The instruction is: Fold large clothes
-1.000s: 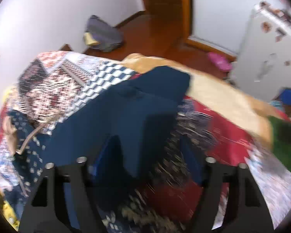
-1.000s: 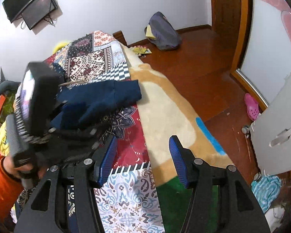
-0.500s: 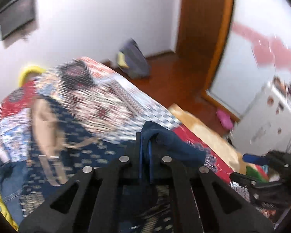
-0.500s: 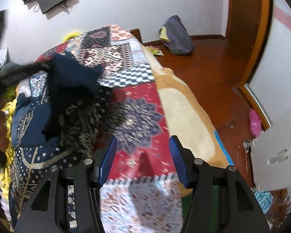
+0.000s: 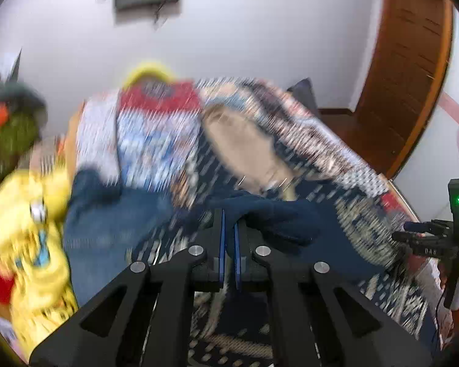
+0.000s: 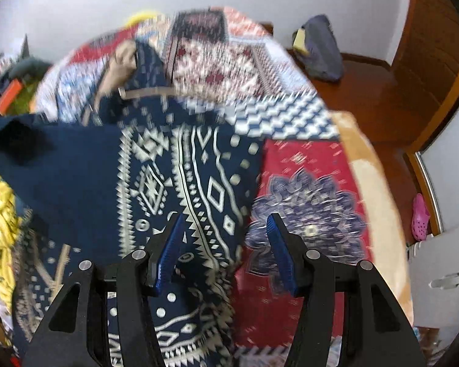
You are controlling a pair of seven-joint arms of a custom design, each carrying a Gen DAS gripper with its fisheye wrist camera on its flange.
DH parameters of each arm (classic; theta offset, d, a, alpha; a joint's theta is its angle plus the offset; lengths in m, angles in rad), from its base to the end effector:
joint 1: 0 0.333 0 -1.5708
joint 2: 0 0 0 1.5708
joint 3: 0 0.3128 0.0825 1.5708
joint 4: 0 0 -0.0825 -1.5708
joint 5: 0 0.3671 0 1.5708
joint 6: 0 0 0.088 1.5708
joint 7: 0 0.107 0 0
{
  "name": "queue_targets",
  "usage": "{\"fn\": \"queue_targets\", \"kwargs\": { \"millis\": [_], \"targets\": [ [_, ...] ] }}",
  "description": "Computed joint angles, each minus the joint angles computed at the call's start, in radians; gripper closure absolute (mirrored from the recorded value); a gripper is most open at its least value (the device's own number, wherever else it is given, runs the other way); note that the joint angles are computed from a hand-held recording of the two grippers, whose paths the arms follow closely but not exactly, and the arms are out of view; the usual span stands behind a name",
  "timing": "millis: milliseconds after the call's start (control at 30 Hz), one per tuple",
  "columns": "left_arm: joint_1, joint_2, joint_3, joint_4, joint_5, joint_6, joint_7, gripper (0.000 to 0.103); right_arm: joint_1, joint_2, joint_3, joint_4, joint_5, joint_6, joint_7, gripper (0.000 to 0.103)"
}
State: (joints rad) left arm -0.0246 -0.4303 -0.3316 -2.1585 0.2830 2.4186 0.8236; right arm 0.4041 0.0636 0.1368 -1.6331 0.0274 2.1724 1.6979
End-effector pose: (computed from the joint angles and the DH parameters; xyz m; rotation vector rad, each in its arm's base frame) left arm 0.4249 -0.1871 0.6371 -1.9670 1.5714 -0.7164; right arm 0.5185 0.3095 0.6212 -2.2413 1.4835 -0.2423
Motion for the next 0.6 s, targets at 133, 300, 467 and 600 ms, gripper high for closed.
{"fn": "queue_targets", "kwargs": {
  "millis": [133,300,467,600],
  "targets": [
    [-0.022,-0.051,0.058,-0.144,-0.111,-0.024,0.009,0.099,0.020,0.034,0.010,-0.003,-0.058,-0.028,0.007,0.050],
    [-0.022,-0.118,0.078,-0.307,-0.225,0.013,-0.005,0.062,0.017,0.018,0.005,-0.035,-0.069,0.006,0.010,0.040],
    [-0.011,-0.244,0.104,-0.475,-0.340,0.139,-0.096,0.035,0.010,0.022,0.004,-0.038,-0.045,0.014,-0.014,0.039],
    [-0.050,-0.318,0.154,-0.593,-0.499,0.241,-0.093,0.035,0.014,0.032,0.006,-0.029,-0.058,0.014,-0.003,0.036]
  ]
}}
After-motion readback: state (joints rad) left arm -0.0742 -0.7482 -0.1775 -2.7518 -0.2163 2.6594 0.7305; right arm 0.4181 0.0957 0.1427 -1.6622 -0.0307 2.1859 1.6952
